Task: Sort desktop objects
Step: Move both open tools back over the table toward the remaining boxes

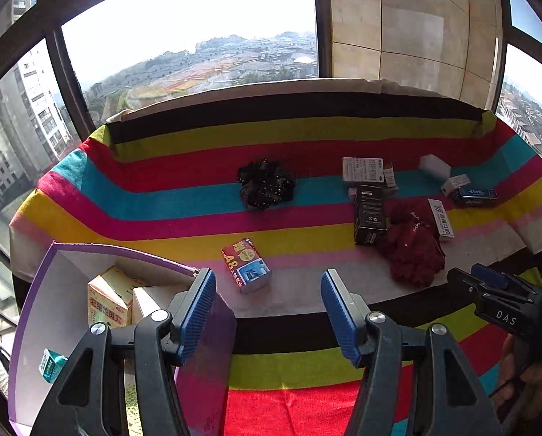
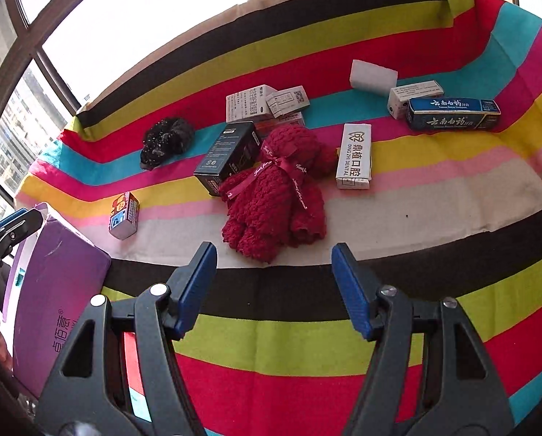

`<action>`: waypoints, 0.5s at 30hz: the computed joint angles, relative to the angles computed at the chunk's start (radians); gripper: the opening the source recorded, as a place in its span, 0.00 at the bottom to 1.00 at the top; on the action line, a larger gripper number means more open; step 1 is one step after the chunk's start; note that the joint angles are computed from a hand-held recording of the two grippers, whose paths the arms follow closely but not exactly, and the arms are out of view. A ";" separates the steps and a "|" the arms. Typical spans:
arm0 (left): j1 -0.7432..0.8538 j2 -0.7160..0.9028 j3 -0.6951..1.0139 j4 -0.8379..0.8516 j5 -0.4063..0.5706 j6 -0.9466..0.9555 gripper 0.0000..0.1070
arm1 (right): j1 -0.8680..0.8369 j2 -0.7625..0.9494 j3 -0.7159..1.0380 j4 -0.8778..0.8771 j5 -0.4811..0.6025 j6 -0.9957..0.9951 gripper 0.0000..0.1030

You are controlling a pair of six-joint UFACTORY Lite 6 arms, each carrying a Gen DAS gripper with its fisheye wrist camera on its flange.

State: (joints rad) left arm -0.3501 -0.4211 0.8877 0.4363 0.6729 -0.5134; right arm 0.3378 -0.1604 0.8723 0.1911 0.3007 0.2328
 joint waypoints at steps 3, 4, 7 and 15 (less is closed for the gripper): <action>-0.045 0.052 0.015 0.025 -0.020 -0.036 0.57 | -0.062 0.012 0.009 0.065 0.004 -0.078 0.67; -0.057 0.071 0.021 0.028 -0.028 -0.043 0.57 | -0.082 0.018 0.014 0.071 0.006 -0.089 0.67; -0.081 0.131 0.045 0.028 -0.058 -0.047 0.57 | -0.139 0.041 0.032 0.113 0.010 -0.146 0.67; -0.092 0.295 0.112 -0.018 -0.164 -0.006 0.57 | -0.191 0.125 0.097 0.020 0.000 -0.068 0.67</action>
State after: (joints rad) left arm -0.4419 -0.1264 0.9997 0.4179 0.5092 -0.5195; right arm 0.1466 -0.0353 0.9698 0.2109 0.3006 0.1646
